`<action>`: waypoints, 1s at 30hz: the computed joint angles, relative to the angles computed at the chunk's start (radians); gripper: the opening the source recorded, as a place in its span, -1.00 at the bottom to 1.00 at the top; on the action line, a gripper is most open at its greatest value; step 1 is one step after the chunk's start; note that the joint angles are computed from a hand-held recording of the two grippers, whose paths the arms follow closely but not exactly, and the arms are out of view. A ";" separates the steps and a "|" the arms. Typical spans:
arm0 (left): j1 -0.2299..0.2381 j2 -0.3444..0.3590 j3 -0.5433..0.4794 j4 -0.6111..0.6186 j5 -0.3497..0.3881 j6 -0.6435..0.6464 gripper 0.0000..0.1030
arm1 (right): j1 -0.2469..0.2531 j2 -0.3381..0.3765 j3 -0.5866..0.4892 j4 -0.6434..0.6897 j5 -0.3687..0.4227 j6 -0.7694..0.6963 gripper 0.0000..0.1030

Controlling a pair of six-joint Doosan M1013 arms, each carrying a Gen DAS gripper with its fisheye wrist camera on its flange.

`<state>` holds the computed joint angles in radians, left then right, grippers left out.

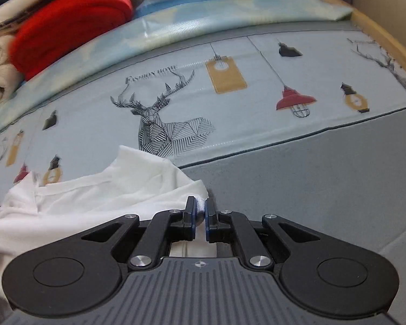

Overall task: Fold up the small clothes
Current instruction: 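Carry the hem over the shirt toward the collar with both grippers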

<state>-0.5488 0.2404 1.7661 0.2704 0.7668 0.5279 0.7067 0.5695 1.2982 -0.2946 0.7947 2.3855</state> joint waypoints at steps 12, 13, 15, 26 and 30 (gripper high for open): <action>0.096 0.033 -0.004 -0.116 -0.119 -0.088 -0.48 | -0.026 0.116 -0.152 -0.043 0.027 0.151 -0.85; 0.095 0.019 0.011 -0.083 -0.149 -0.141 -0.44 | -0.026 0.119 -0.156 -0.063 0.041 0.178 -0.83; 0.097 -0.001 0.030 -0.052 -0.185 -0.185 -0.44 | -0.029 0.110 -0.137 -0.088 0.023 0.232 -0.81; 0.089 0.025 0.005 -0.165 -0.045 0.103 -0.44 | -0.061 0.067 -0.057 0.153 -0.044 -0.079 -0.44; 0.093 0.028 0.011 -0.208 -0.068 0.151 -0.35 | -0.060 0.082 -0.074 0.192 0.003 -0.148 -0.38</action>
<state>-0.4558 0.2689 1.7767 0.0624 0.6992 0.6791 0.6472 0.6518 1.2239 -0.1028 0.7977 2.2377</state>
